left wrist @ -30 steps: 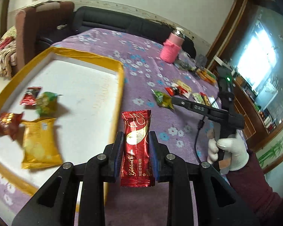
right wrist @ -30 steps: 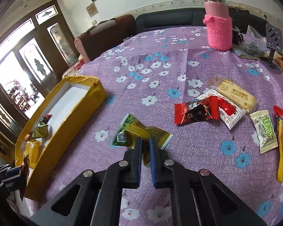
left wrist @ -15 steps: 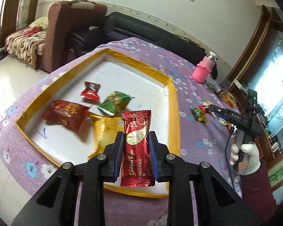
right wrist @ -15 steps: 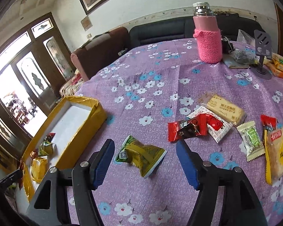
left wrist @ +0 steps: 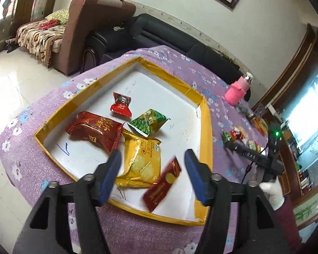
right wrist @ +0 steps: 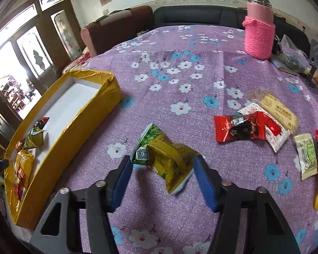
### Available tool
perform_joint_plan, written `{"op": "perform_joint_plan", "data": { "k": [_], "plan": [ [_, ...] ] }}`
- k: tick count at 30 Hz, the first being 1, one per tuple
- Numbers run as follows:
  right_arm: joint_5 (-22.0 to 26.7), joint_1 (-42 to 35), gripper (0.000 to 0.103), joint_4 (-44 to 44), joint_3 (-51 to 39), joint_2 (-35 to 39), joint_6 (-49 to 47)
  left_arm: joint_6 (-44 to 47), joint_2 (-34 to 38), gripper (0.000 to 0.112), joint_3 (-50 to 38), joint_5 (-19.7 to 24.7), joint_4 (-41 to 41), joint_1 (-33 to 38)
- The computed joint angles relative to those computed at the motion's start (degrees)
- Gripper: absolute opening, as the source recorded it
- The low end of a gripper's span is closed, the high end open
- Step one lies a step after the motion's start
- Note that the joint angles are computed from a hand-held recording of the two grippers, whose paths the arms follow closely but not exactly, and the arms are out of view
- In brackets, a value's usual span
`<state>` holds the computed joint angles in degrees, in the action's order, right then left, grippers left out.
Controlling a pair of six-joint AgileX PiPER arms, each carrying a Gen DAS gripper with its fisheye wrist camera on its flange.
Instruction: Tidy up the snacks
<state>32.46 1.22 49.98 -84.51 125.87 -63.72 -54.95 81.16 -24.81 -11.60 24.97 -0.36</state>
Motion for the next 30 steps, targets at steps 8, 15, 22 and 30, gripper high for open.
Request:
{"op": "perform_joint_plan", "data": {
  "k": [8, 15, 22, 30],
  "plan": [
    [-1.0, -0.9, 0.031, 5.0, 6.1, -5.4, -2.6, -9.5, -5.7, 0.073, 5.4, -6.6, 9.9, 4.2],
    [3.2, -0.6, 0.0, 9.8, 10.3, -11.9, -4.9, -13.7, -7.0, 0.073, 9.0, -12.0, 15.2, 9.3],
    [2.5, 3.5, 0.014, 4.3, 10.8, -15.0, -2.7, -18.5, -6.0, 0.073, 10.7, -16.7, 23.6, 15.0],
    [-17.4, 8.3, 0.066, -20.5, 11.9, -9.5, 17.0, -16.7, -2.2, 0.073, 10.7, -19.4, 23.6, 14.8]
  ]
}}
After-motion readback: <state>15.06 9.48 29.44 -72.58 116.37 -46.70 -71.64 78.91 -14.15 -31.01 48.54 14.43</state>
